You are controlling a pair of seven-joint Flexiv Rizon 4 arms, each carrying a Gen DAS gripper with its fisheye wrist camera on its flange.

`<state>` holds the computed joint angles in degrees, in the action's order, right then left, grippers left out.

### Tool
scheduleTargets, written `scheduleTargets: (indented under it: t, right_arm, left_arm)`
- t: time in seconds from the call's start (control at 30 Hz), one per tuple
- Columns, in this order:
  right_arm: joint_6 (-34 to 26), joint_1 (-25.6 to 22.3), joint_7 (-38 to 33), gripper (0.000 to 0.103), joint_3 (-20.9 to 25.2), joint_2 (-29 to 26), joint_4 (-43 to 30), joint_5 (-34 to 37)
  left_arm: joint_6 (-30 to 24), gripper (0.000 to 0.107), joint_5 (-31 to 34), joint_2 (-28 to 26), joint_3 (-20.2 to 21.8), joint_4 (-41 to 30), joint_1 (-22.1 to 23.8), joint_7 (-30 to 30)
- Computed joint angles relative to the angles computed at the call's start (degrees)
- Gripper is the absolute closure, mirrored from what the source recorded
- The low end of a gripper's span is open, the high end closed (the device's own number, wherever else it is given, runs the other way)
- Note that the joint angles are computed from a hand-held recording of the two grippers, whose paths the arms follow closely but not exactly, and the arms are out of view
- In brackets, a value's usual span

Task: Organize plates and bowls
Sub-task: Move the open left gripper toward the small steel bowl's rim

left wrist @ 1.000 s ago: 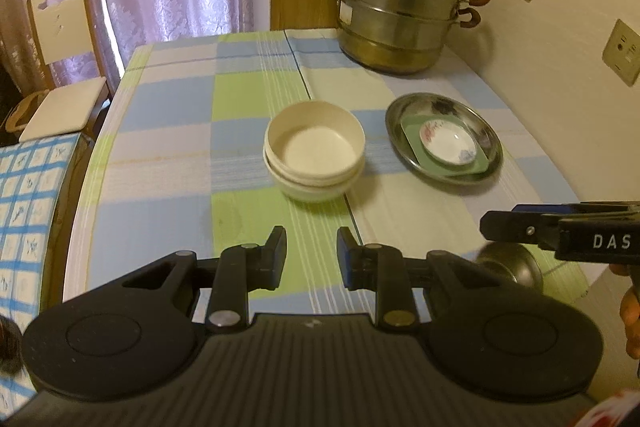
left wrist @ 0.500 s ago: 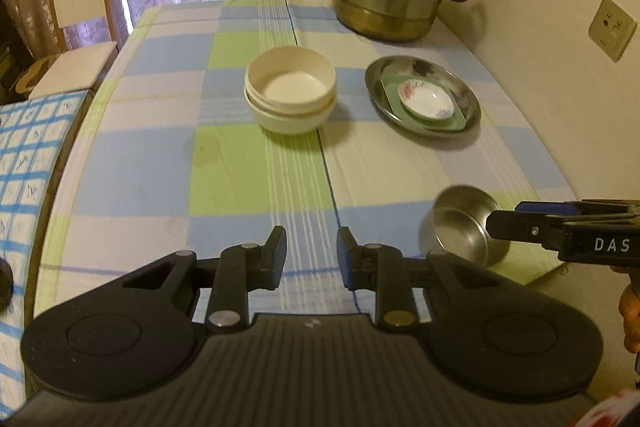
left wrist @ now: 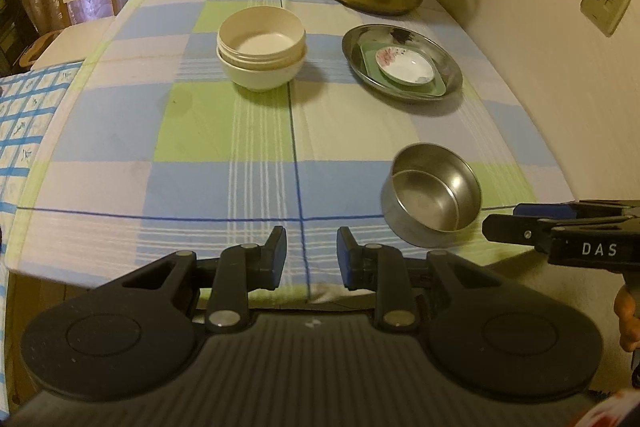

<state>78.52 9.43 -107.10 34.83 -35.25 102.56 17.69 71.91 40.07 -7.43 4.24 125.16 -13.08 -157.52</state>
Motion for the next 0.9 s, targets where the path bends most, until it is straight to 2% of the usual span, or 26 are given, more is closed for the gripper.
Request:
scheduleTargets:
  t: [0.33,0.6,0.9]
  right_arm:
    - [-1.2,-2.1,-2.4,0.047,-0.6,-0.5,-0.1,0.2]
    - [-0.6,-2.1,-2.6,0.047,-2.8,-1.6,-0.6,-1.1]
    - [-0.6,-1.6,-2.6,0.047,-4.4,-3.7,-1.7,-4.7]
  left_arm:
    - [-2.3,0.082,0.5,-3.2,-0.5,-3.4,-3.0,-4.0]
    - [-2.8,0.082,-0.1,-7.1,0.6,-6.7,-5.8,-5.2]
    - [-5.7,0.082,0.1,-10.9,2.4,-10.9,-9.6,-6.9]
